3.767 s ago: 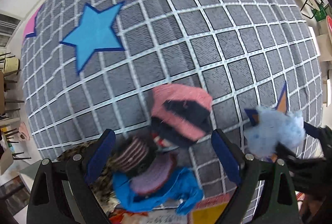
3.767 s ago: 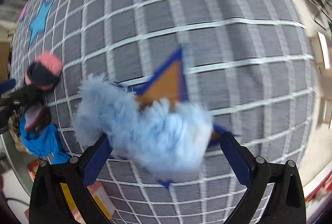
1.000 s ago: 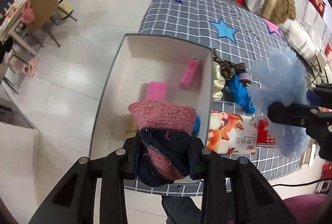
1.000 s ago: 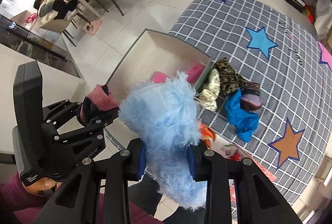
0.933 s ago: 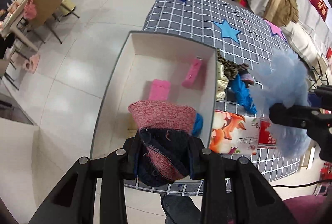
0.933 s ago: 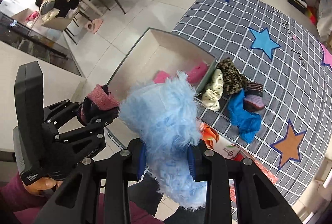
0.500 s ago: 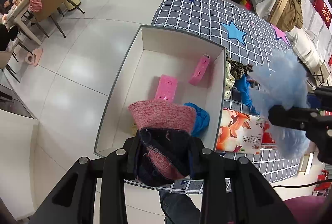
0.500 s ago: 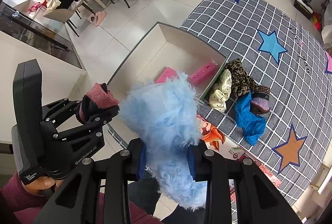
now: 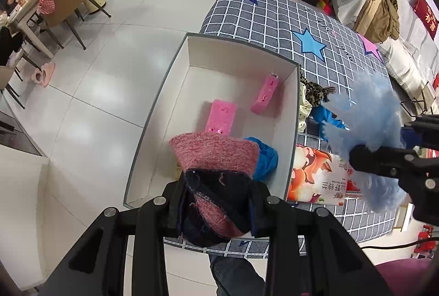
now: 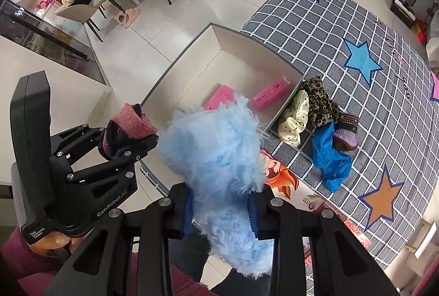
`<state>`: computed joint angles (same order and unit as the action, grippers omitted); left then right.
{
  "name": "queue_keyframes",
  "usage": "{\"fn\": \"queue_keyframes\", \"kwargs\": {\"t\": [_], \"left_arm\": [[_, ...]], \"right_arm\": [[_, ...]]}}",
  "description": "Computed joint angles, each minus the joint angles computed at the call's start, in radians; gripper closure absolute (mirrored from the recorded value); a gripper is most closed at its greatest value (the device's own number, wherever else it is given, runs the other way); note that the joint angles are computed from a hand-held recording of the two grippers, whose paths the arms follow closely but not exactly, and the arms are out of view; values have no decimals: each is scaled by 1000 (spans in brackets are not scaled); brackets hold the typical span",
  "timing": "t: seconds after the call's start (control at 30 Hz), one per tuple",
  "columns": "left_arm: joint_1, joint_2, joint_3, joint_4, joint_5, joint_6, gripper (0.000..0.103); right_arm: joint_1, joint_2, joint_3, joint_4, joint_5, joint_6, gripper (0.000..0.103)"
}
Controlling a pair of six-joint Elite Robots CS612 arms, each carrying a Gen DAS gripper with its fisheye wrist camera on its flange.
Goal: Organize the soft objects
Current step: 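Open both tools to drop the striped hat and fluffy toy into the box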
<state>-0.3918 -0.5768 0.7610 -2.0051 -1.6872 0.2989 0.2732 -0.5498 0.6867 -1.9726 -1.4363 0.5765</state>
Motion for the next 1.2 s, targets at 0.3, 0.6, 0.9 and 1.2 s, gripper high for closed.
{"fn": "queue_keyframes", "kwargs": {"t": [0.3,0.6,0.9,1.2], "left_arm": [[2,34,-57,26,27,-6,67],[-7,95,-157,119,63,-1,65],[-10,95,-151,89,69,-31,22],[-6,103,-172,137,32,-62,9]], "right_arm": [[-4,72,-128,71,3,-20,69],[-25,182,-312,177,61,21,69],[-40,250,-433,237,110,58,20],[-62,157,-253,150,167,186,0]]}}
